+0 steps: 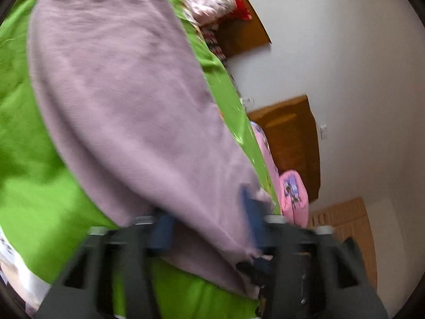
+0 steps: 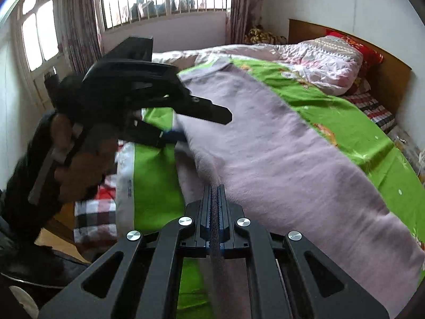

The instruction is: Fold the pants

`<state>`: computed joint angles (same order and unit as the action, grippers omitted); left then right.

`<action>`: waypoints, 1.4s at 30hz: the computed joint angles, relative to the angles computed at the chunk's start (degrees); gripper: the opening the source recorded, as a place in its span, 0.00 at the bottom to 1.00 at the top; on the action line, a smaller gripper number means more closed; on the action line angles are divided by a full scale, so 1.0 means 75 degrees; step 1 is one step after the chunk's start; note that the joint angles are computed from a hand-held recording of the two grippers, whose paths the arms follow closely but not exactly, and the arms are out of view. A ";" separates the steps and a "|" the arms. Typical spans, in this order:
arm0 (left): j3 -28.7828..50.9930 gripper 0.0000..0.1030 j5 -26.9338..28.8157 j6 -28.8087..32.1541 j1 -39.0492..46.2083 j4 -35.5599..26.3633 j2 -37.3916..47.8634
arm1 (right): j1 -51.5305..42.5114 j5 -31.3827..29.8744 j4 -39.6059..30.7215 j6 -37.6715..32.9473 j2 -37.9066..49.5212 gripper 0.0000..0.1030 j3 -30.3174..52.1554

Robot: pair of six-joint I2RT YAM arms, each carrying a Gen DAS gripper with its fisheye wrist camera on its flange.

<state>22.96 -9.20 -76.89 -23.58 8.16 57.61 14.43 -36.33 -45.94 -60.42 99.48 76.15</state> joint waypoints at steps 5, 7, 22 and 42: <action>0.0006 0.06 -0.1327 0.0026 -0.0746 -0.1288 -0.0647 | 0.0169 0.0336 0.0490 0.0334 -0.0307 0.06 -0.0580; -0.0143 0.05 -0.1119 -0.0108 -0.0591 -0.1223 -0.0496 | 0.0316 0.0677 0.0797 0.0488 -0.0291 0.09 -0.0865; 0.2535 0.80 -0.3536 0.1408 -0.2521 -0.3457 0.0768 | -0.2121 0.0249 0.0308 0.0878 -0.0662 0.57 -0.0197; 0.7975 0.94 -0.2312 0.2859 -0.3130 -0.5772 0.6717 | -0.6431 0.0200 -0.1360 -0.0281 0.1799 0.88 0.2390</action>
<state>82.78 -26.54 -55.44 -47.06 -35.13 107.99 -33.80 -34.83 -56.15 -62.53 112.97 94.07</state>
